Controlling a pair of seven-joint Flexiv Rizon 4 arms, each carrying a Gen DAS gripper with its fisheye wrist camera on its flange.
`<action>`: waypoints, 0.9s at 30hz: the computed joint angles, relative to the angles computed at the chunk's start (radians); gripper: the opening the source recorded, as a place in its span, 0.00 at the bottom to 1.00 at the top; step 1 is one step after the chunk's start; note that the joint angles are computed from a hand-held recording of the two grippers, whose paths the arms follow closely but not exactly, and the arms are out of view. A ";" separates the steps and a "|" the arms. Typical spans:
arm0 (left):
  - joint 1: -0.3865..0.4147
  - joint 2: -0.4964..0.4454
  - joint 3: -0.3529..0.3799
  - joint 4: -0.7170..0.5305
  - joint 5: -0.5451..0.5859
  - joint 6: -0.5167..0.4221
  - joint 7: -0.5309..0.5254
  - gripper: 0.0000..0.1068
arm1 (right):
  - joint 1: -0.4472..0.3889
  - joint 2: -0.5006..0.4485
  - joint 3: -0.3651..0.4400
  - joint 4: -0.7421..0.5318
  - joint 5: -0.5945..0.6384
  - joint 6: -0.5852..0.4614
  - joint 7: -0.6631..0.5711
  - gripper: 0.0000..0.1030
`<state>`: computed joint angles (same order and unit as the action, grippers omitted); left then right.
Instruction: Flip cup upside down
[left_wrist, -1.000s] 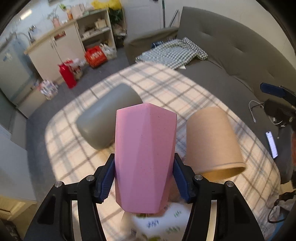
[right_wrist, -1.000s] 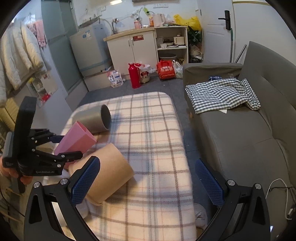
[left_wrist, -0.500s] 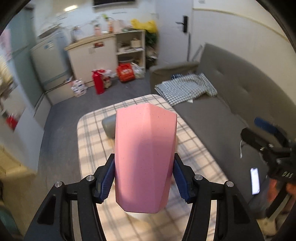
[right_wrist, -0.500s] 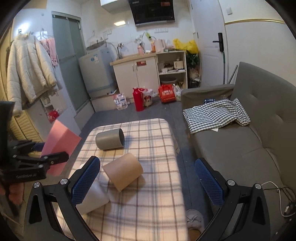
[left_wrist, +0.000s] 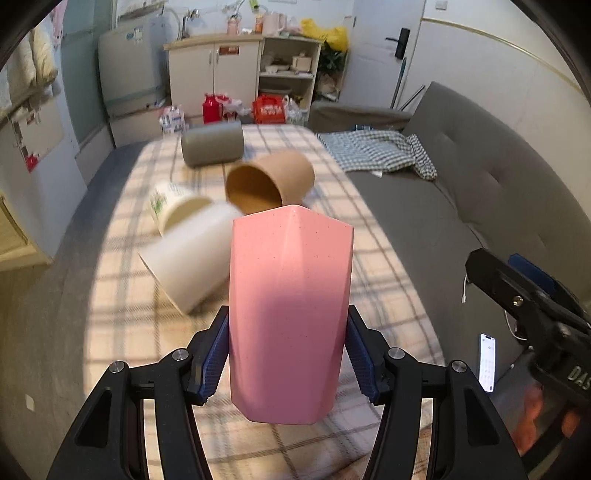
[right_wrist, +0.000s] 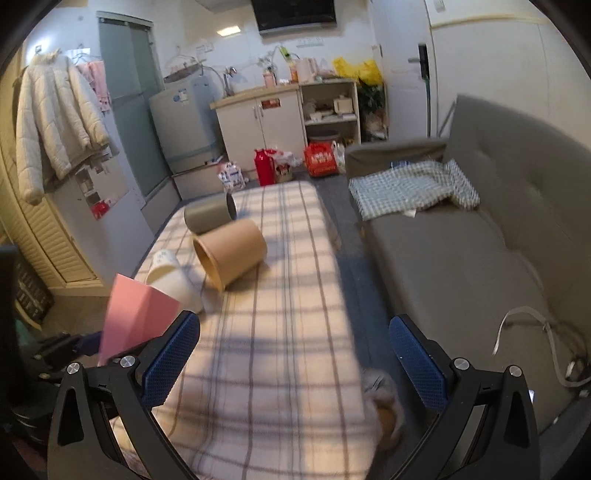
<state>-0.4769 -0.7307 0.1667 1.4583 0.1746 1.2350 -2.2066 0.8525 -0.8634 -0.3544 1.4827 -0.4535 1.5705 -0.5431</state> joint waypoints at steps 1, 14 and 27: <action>0.003 -0.011 -0.006 -0.003 -0.008 -0.003 -0.005 0.56 | -0.005 -0.002 0.008 -0.001 0.001 -0.008 -0.002 1.00; 0.062 -0.101 -0.083 -0.042 -0.084 -0.016 0.019 0.63 | -0.115 -0.049 0.151 -0.104 -0.025 -0.126 -0.025 1.00; -0.021 0.002 0.015 0.092 -0.053 0.081 0.044 0.77 | -0.053 -0.004 0.066 -0.074 -0.128 -0.159 0.071 1.00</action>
